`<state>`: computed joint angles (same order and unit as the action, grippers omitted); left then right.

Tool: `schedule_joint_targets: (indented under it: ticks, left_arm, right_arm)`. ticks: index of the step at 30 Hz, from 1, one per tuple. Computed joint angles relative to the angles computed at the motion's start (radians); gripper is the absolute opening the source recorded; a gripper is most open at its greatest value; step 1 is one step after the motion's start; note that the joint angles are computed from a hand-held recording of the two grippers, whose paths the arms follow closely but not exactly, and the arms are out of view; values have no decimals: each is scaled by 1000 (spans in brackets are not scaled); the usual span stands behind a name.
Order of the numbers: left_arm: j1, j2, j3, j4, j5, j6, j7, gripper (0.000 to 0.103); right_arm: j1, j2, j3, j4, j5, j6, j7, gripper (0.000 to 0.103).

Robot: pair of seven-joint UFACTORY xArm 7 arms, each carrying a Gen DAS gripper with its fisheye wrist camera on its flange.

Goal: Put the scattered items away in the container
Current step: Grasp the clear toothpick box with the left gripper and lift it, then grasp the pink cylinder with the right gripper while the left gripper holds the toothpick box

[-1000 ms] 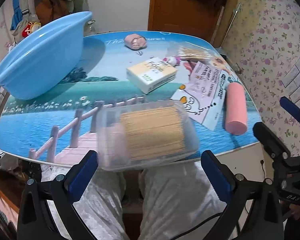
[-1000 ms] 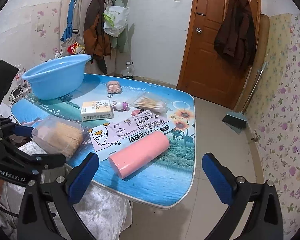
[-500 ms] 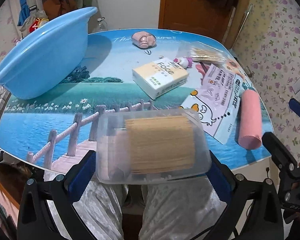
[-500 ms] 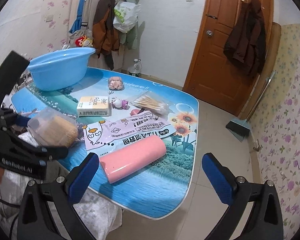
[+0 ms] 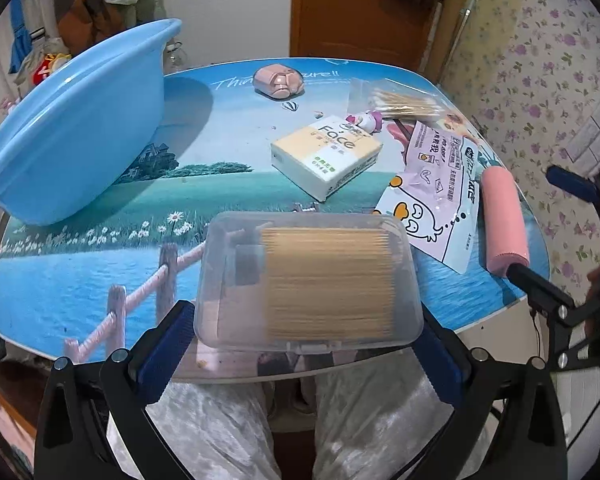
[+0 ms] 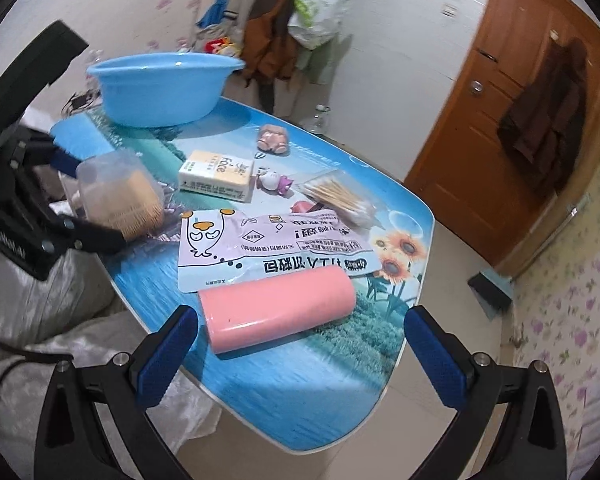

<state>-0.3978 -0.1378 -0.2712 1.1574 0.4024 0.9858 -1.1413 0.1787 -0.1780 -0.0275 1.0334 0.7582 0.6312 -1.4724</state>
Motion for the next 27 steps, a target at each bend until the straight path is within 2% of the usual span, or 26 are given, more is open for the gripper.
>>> schedule_joint_targets:
  ticks: [3, 8, 12, 19, 24, 27]
  left_arm:
    - [4, -14, 12, -17, -31, -31, 30, 103]
    - [8, -1, 7, -5, -32, -29, 51, 103]
    - [4, 9, 5, 5, -19, -19, 61, 103]
    - [-2, 23, -2, 11, 27, -5, 45, 103]
    - [-10, 23, 0, 7, 49, -7, 29, 103]
    - [-12, 22, -3, 4, 67, -7, 10, 103]
  right_arm:
    - [-1, 26, -3, 36, -4, 41, -35, 103]
    - [-22, 70, 7, 105, -9, 150, -76, 103]
    - [-33, 105, 33, 138, -44, 158, -111, 103]
    - [-58, 161, 55, 198, -41, 228, -123, 103]
    - [-83, 205, 67, 247, -49, 291, -68, 103]
    - [-97, 210, 72, 253, -28, 317, -81, 103]
